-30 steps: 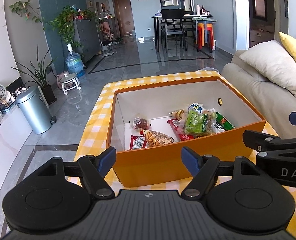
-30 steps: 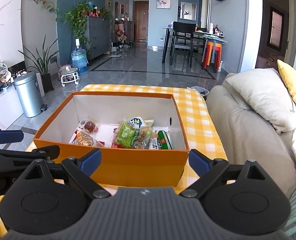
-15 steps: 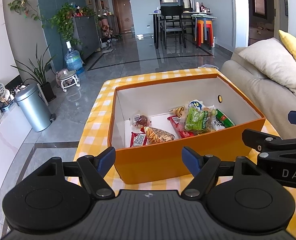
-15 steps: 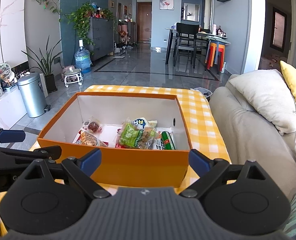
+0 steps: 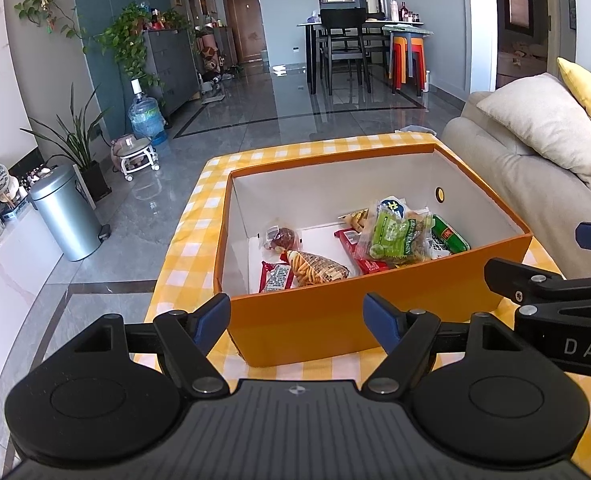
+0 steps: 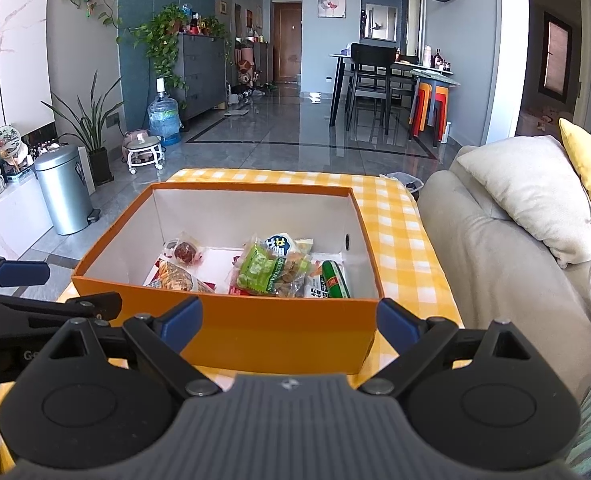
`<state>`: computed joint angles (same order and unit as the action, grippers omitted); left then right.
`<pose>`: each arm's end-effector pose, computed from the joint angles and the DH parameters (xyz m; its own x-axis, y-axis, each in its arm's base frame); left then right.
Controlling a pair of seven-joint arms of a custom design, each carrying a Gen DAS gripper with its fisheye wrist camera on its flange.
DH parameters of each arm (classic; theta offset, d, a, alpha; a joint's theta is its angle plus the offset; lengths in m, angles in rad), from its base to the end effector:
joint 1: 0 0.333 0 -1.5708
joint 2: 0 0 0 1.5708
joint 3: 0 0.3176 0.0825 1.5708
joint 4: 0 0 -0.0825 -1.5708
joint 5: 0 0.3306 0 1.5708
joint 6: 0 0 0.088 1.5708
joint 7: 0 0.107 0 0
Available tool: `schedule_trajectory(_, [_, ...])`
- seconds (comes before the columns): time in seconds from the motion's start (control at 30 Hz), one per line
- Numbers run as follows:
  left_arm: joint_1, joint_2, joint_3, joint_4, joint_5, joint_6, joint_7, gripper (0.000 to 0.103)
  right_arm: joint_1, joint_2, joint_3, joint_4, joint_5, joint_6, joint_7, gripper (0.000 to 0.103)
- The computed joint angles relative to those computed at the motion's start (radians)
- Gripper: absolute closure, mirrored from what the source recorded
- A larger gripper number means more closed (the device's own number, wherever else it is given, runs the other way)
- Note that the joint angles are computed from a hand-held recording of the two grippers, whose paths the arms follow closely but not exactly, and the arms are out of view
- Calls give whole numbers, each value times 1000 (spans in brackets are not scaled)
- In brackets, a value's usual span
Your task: Organize snacks
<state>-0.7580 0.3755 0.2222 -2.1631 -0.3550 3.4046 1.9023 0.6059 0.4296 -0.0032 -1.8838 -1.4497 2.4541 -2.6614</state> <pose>0.5140 -0.2735 0.3744 -0.4523 -0.8823 -0.1301 -0.5303 0.3834 -0.7562 0.5013 0.3453 0.3309 -0.2888 -0.9572 -0.0174 -0.5496 0.1806 -0.8157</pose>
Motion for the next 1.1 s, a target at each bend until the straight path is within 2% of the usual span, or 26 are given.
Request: schedule_trajectory(1.1, [9,19,-4,11,18,-5,-28,15,-4,22,-16,13,37,39,-17,12])
